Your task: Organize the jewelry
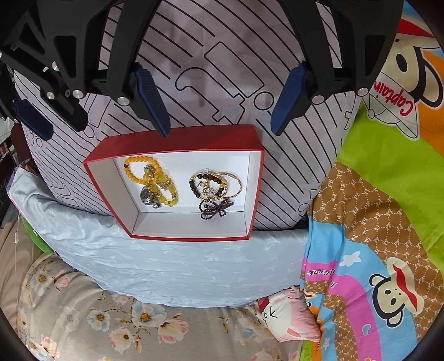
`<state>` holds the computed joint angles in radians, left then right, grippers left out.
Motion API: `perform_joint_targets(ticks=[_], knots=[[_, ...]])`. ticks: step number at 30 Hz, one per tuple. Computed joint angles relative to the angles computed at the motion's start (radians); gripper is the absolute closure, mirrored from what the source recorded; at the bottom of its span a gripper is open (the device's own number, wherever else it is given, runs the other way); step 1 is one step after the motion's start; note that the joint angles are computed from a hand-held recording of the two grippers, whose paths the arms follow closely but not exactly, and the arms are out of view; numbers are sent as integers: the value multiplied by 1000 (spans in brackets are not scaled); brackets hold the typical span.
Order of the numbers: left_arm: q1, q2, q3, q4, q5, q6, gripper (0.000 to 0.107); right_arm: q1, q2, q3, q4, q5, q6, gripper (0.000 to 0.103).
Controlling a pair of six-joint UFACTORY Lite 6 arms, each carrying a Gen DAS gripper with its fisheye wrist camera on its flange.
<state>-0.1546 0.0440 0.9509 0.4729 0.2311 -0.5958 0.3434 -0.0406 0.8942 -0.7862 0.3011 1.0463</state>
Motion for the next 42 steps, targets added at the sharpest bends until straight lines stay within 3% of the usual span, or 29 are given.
perform_joint_targets(ticks=[6, 16, 42], knots=[[6, -5, -2, 60, 8, -72, 25, -16, -17, -29, -64, -18, 96, 34], [12, 2, 2, 136, 23, -142, 15, -17, -18, -44, -160, -23, 204, 25], [16, 17, 7, 130, 29, -143, 14, -24, -4, -49, -205, -34, 251, 22]])
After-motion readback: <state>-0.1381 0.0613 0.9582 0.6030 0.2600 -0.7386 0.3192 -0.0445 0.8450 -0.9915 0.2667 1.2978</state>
